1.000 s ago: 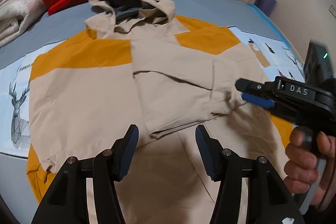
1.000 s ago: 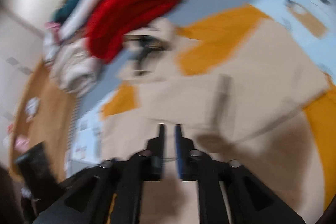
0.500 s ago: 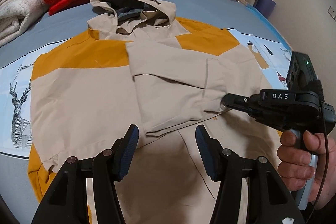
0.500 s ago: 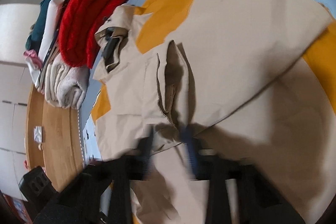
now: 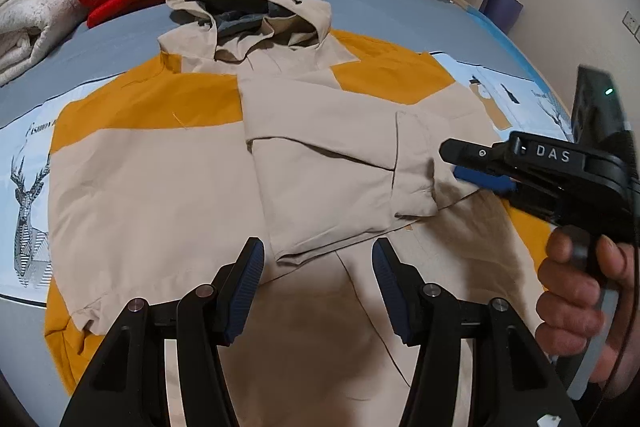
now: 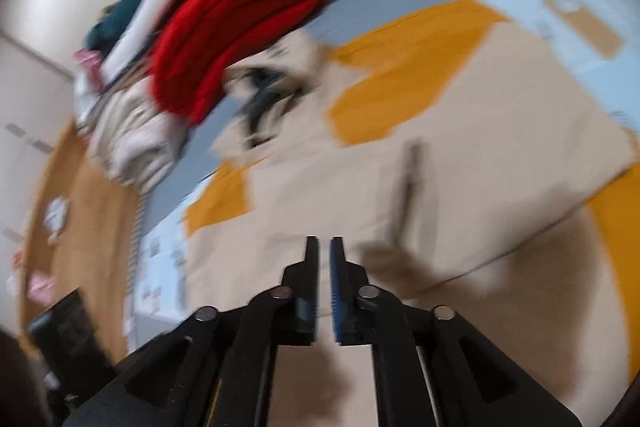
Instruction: Fold large clothes
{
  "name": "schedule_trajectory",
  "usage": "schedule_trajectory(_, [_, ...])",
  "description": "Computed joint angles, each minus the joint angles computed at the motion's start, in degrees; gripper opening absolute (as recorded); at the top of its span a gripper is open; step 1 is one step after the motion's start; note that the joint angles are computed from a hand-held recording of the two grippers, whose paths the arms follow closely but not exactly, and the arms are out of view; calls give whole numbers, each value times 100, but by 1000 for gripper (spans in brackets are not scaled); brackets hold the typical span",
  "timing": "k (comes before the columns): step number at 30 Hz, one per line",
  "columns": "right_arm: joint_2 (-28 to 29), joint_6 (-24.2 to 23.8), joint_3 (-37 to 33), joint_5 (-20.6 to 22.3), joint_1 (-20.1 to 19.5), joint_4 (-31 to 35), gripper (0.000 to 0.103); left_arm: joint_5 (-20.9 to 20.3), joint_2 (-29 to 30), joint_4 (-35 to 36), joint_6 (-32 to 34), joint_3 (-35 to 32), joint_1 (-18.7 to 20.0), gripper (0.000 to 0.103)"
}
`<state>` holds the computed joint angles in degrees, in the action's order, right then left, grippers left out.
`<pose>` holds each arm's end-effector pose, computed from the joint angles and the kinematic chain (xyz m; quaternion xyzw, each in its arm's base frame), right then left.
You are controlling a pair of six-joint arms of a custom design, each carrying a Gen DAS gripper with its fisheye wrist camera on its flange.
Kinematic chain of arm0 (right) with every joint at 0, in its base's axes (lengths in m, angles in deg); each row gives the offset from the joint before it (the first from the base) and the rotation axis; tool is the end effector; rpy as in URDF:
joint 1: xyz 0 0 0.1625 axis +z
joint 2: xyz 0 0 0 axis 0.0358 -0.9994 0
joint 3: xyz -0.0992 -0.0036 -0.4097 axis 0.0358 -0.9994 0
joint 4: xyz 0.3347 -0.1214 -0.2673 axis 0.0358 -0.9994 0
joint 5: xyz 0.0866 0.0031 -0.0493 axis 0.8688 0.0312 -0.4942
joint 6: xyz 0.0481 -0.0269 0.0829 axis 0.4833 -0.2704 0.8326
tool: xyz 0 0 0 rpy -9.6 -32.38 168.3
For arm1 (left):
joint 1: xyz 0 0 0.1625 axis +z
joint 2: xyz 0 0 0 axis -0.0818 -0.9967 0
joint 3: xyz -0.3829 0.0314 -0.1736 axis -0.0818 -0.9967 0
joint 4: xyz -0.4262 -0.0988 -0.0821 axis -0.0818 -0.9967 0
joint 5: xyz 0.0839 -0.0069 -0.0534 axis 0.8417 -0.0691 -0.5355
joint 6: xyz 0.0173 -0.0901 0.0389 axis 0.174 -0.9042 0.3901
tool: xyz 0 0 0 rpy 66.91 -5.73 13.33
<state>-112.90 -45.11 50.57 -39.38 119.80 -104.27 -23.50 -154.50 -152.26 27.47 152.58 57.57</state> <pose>0.3675 -0.4116 -0.0635 -0.0357 -0.9704 0.2209 0.0905 0.0024 -0.3217 0.3509 0.1152 0.9343 -0.2083 0.2655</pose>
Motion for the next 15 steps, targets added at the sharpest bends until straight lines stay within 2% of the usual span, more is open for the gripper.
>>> schedule_trajectory(1, [-24,188,32,-19,-75,86,41,-1,28,-37,-28,17,32,53])
schedule_trajectory(4, [-50,605,170,404,-402,192,43,-74,70,-105,-62,53,79,52])
schedule_trajectory(6, [2,684,239,855,-612,131,43,-87,58,-84,-46,80,38,52])
schedule_trajectory(11, [195,565,175,1364,-719,-108,43,-95,7,-124,158,136,-60,52])
schedule_trajectory(14, [306,274,61,1459,-626,-237,16,-61,29,-222,290,159,-43,53])
schedule_trajectory(15, [310,196,42,1461,-580,-286,15,-53,46,-272,318,160,-22,53])
